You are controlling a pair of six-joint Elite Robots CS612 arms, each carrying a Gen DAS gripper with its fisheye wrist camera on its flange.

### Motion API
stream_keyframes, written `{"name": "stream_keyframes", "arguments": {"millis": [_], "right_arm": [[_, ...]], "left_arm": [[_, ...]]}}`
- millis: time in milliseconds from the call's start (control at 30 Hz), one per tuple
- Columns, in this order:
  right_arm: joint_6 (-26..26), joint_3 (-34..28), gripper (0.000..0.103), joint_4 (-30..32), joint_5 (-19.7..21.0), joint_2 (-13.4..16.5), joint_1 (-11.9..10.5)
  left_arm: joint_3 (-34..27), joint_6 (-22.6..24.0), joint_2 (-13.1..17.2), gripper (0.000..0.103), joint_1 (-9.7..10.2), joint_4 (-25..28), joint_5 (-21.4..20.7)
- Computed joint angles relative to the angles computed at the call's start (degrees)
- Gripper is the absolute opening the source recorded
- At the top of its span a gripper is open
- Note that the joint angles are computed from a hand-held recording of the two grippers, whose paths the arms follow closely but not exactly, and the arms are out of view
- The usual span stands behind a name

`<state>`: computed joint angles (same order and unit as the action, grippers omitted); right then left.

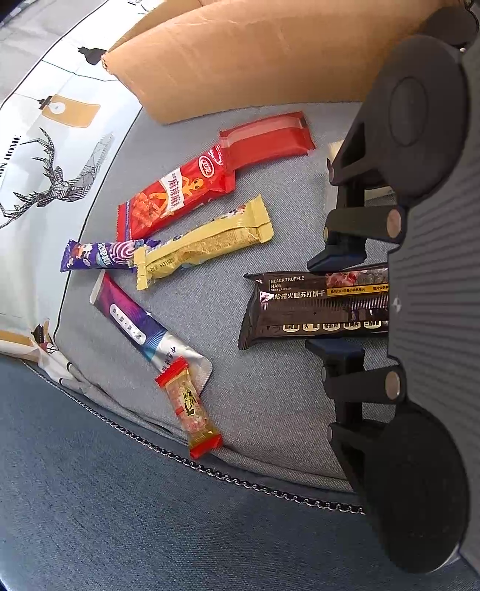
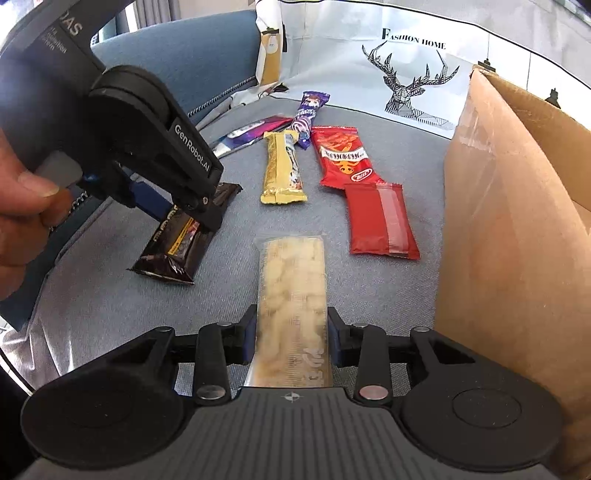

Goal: Organize snacks

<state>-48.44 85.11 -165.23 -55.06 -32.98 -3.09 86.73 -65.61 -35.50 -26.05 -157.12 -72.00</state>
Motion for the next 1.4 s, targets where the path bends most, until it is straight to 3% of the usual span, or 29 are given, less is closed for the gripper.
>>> {"name": "stream_keyframes", "arguments": {"millis": [400,700,900,1067,1200,1300,1400], "right_arm": [[-0.08,2.41,0.038,-7.63,7.25,-0.88,-1.63],[9.3,2.15,0.038,-13.76,14.35,-2.3,-3.77],[13.91,-1.99,0.038,-17.06,17.07,-1.81,-5.34],[14.98,-7.53,0.038,-18.06,16.27,0.1,-6.72],[19.97,-11.36,0.038,-19.89,12.45,2.71,-7.59],[21.37,-11.78,0.038,-16.98,9.1,3.01,-8.12],[21.84,-12.07,0.038,-19.75,9.54,3.59,-8.91]], "left_arm": [[2.83,-1.34,-1.0,0.041,-1.05,-9.48,3.71],[5.04,-2.27,-1.58,0.041,-2.78,-18.9,11.08],[4.72,-1.15,-1.13,0.041,-3.21,-23.21,12.92],[3.65,0.01,-0.59,0.041,-3.32,-24.43,13.32],[2.7,1.04,-0.08,0.041,-3.58,-25.14,14.12],[1.81,1.88,0.42,0.041,-3.76,-25.81,14.72],[0.7,2.51,0.99,0.041,-3.9,-26.73,15.27]]}}
